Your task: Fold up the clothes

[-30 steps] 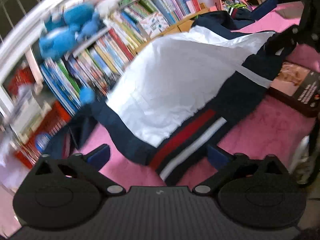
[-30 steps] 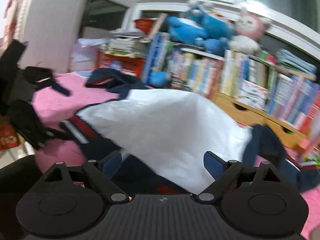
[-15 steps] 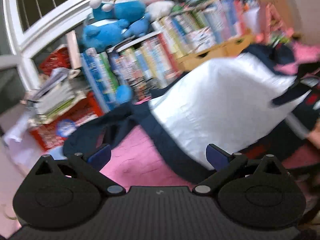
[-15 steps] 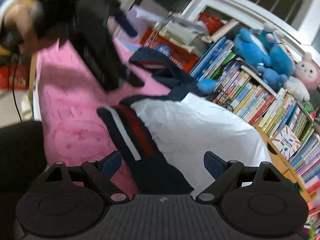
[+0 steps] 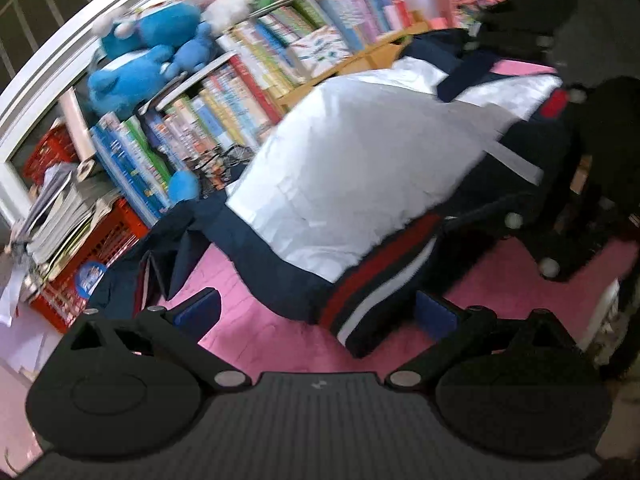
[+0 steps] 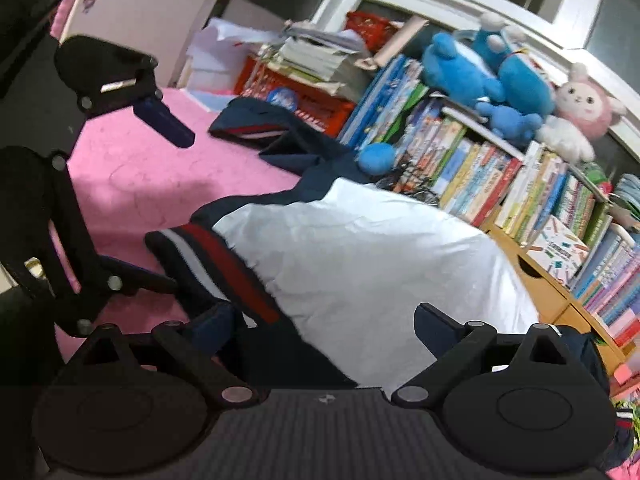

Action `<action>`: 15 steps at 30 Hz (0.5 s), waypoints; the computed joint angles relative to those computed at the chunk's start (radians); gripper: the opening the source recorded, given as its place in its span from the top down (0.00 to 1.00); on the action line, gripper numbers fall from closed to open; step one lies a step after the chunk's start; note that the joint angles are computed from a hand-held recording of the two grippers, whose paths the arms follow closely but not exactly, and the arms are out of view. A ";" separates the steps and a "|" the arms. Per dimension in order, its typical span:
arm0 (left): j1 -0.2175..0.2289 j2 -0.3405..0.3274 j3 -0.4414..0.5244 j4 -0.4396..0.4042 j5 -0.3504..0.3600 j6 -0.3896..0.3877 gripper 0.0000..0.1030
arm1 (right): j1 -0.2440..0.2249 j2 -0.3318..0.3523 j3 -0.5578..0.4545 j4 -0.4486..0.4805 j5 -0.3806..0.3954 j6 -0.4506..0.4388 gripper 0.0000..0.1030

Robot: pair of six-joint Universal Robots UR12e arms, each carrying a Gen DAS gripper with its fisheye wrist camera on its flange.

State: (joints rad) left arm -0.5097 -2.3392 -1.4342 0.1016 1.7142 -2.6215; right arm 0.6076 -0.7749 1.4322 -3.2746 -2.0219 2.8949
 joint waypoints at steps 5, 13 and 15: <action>-0.017 -0.035 0.047 0.018 0.108 -0.070 0.00 | 0.005 -0.002 0.013 -0.012 0.001 0.022 0.06; -0.008 -0.028 0.051 0.056 0.172 -0.242 0.00 | 0.009 0.010 0.004 -0.009 -0.027 0.006 0.23; -0.004 -0.022 0.039 0.061 0.150 -0.240 0.00 | 0.006 0.007 0.007 -0.015 -0.032 0.019 0.25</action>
